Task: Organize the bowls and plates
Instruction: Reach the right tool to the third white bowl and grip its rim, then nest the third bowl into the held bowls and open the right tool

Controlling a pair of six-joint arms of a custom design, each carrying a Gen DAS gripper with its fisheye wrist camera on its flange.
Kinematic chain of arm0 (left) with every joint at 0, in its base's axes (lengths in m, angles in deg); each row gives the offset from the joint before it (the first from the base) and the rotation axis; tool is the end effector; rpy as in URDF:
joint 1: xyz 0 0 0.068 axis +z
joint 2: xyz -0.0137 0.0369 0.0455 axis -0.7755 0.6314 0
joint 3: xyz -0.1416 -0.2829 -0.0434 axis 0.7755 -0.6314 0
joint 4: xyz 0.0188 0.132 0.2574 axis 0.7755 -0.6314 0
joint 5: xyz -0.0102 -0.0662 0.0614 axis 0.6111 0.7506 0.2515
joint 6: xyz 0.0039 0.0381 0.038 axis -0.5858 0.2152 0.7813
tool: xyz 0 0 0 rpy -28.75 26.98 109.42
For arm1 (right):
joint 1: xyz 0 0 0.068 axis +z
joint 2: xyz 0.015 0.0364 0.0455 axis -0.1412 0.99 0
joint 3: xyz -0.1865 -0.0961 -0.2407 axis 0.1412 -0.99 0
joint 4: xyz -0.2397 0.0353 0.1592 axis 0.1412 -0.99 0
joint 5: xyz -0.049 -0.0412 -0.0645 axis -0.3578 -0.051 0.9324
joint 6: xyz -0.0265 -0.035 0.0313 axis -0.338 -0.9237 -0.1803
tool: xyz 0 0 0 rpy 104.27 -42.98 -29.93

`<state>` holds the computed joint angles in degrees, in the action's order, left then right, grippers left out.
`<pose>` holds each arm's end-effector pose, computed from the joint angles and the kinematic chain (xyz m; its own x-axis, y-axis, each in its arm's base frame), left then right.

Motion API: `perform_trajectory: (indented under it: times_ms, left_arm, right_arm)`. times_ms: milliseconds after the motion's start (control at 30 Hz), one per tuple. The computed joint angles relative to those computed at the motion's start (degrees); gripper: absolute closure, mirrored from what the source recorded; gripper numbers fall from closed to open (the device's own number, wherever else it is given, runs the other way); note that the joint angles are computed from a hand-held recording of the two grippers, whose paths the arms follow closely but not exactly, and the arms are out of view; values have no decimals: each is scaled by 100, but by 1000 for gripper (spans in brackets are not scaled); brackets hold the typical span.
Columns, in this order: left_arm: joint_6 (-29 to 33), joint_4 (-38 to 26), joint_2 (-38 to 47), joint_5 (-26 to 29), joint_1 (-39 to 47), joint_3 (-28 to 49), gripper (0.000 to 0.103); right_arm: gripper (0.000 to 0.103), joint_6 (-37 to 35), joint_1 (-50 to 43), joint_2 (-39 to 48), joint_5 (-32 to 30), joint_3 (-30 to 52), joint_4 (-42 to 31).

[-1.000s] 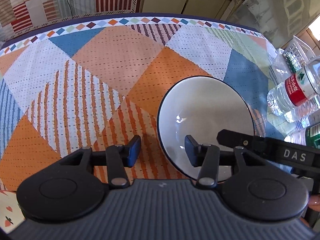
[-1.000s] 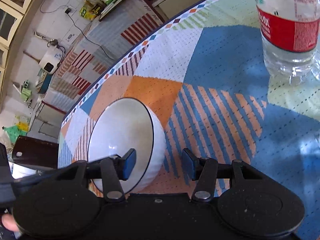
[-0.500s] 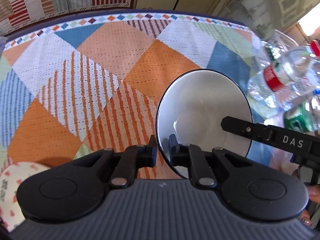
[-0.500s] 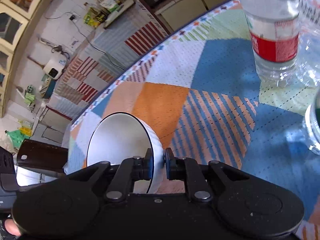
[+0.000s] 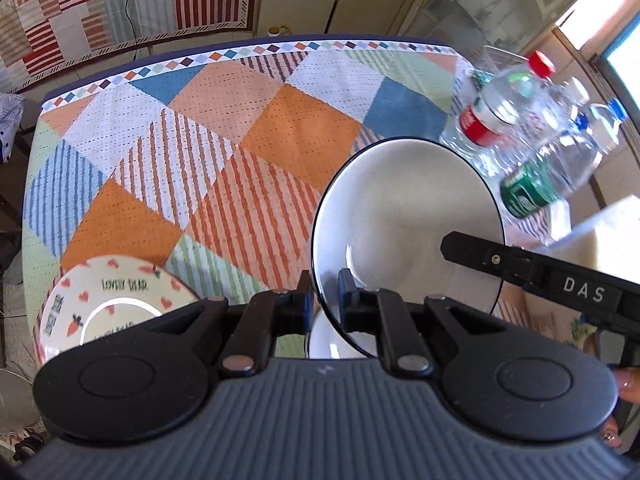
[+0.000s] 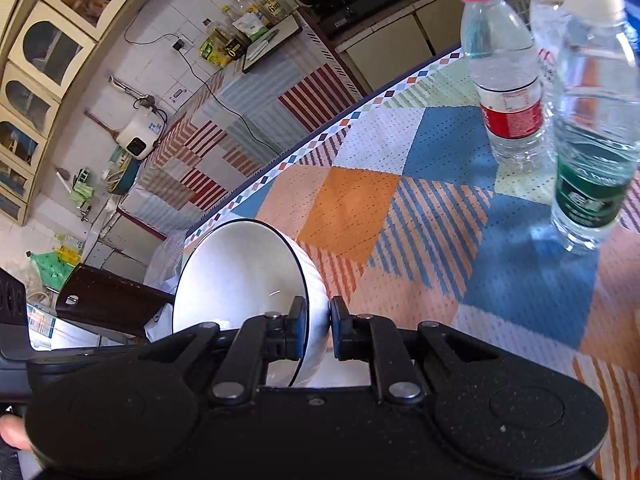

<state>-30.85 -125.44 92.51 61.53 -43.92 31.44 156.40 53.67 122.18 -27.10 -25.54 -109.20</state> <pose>0.2852 0.0193 0.3433 -0.7895 0.4836 -0.3780 0.5876 0.7734 -0.2378 0.1408 0.2215 0.3131 -0.5824 0.6880 -0.4329 0.4082 0.7081 0.5762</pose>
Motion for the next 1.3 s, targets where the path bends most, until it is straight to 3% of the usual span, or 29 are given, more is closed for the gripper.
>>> perform_trajectory:
  times_ms: [167, 433, 600, 767, 933, 1033, 1300]
  left_arm:
    - [511, -625, -160, 2, 333, 111, 92]
    - [1077, -994, -442, 37, 745, -105, 91]
    - [1161, -782, -623, -147, 734, -519, 91]
    - [1120, -518, -658, -354, 683, -913, 91]
    - [1160, 37, -958, -587, 489, -1448, 90]
    - [1081, 160, -951, -717, 343, -1556, 88]
    - [827, 445, -894, -955, -37, -1751, 81]
  right_arm:
    - [87, 436, 601, 226, 313, 545, -812]
    - [87, 1162, 1478, 726, 1113, 1027, -1686]
    - [88, 1845, 1883, 1074, 1613, 912, -1842]
    - [88, 2098, 2053, 1403, 1721, 765, -1779]
    - [88, 1949, 2081, 1899, 1612, 958, -2061]
    - [88, 1907, 2046, 1865, 1558, 775, -1789]
    - [90, 1434, 1974, 2670, 1462, 1509, -2822]
